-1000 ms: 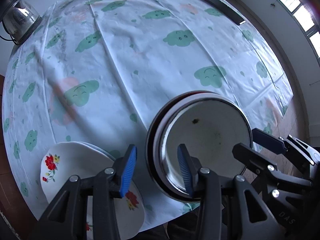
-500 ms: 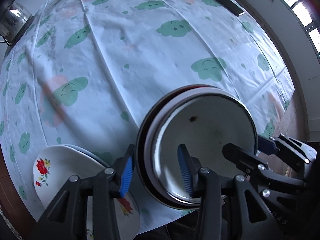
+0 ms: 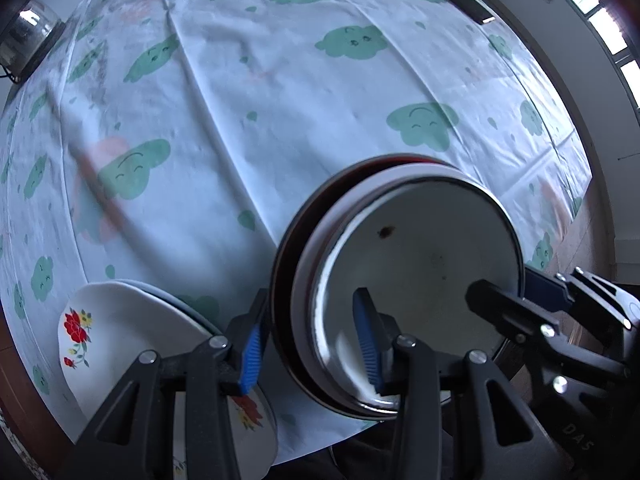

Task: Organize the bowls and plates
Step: 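Close both grippers on the nested bowl stack rim and lift it, then carry the nested bowl stack with both grippers over the red-flower plates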

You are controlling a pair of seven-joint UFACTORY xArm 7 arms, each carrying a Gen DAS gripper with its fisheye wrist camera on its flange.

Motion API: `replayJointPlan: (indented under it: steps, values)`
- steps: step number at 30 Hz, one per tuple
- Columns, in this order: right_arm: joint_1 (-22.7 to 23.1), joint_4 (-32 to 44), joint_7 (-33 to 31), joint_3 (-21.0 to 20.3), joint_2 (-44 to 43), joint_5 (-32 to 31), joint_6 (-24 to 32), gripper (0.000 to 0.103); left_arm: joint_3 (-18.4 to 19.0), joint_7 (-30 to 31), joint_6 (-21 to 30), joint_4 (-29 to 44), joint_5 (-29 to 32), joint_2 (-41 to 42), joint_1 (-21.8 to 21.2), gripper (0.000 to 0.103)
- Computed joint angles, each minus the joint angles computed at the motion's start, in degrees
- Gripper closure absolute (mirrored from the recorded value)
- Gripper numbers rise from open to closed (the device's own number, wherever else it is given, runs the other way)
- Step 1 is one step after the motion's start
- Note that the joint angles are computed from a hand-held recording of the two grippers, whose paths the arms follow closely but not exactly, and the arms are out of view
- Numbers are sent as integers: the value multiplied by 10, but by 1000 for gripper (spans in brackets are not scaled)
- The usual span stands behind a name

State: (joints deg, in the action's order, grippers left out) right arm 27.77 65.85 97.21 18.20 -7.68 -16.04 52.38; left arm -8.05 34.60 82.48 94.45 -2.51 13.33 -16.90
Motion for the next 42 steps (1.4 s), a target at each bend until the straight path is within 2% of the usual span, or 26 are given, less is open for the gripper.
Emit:
replayJointPlan:
  steps: [4,6,11,19,26,35,42]
  values:
    - [3,11,-9,0,4,7,14,72,1,-1,5,4,-3,3,2,63]
    - [4,16,-11,1,8,5,20,72,0,1,9,5,-5,3,2,68]
    - [3,-1,27,2,-4,-7,-3,74,2,-6,4,-3,6,-3,0,73]
    - [5,20,27,3,7,-10,18,75,3,-6,3,-12,-1,-11,6,73]
    - [5,17,32,0,4,-6,13,76,4,-10,16,-2,-4,-11,8,73]
    - [2,26,16,-1,0,6,21,76,6,-11,52,36,-14,-1,14,73]
    - [0,31,3,-1,-2,17,23,76,7,-6,83,95,-30,14,22,73]
